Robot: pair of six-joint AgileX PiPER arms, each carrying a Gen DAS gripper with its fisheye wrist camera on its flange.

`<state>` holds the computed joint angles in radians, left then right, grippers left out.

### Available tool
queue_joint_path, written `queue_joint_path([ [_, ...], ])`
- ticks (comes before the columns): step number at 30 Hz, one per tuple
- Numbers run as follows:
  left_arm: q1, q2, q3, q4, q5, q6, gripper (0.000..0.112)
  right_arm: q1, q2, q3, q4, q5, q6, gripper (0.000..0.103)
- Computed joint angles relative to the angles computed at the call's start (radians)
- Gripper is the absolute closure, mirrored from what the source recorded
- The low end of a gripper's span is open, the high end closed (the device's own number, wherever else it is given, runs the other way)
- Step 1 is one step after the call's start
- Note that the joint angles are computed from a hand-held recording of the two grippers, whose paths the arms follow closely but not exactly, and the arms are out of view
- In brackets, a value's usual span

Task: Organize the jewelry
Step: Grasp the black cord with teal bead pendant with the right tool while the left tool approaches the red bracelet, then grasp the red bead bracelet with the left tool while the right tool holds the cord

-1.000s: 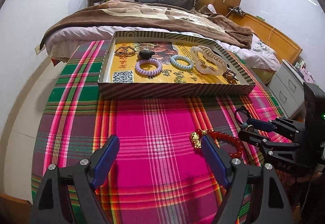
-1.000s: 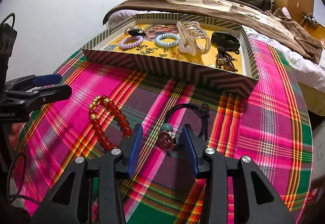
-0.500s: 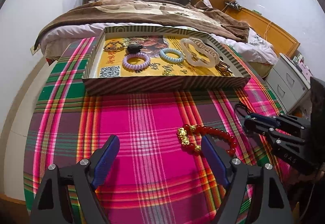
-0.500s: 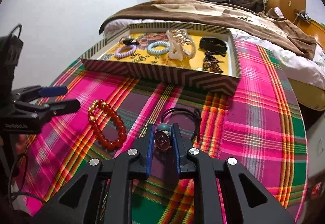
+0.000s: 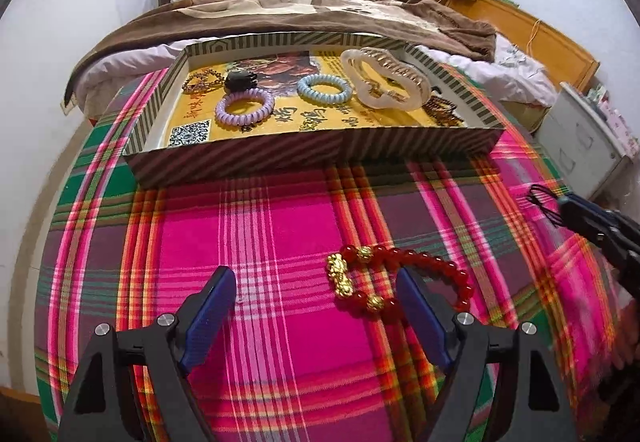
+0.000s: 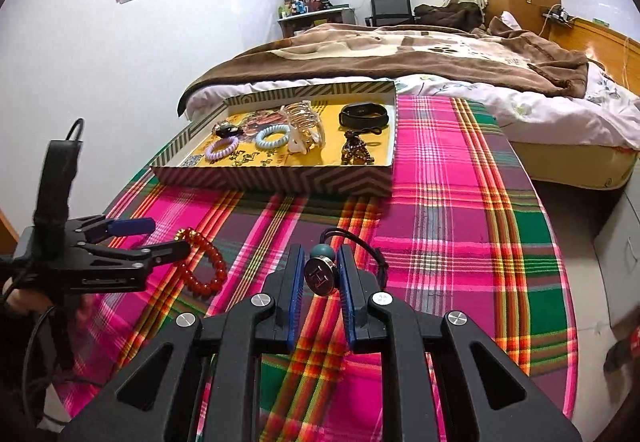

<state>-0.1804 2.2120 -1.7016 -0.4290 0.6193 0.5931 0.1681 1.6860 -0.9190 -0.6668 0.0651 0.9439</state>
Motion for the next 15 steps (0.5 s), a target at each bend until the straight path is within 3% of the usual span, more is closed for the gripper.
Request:
queue_joint_path([
  [5, -0.029, -0.002, 0.010, 0.110, -0.053, -0.085, 0.047, -0.002, -0.008, 0.018, -0.057, -0.022, 0.054, 0.086],
  [9, -0.031, 0.001, -0.003, 0.098, -0.043, -0.063, 0.064, -0.007, -0.007, 0.023, -0.041, -0.038, 0.040, 0.086],
  [15, -0.038, -0.015, 0.023, 0.050, -0.043, 0.017, 0.093, -0.010, -0.008, 0.034, -0.178, -0.046, 0.183, 0.086],
])
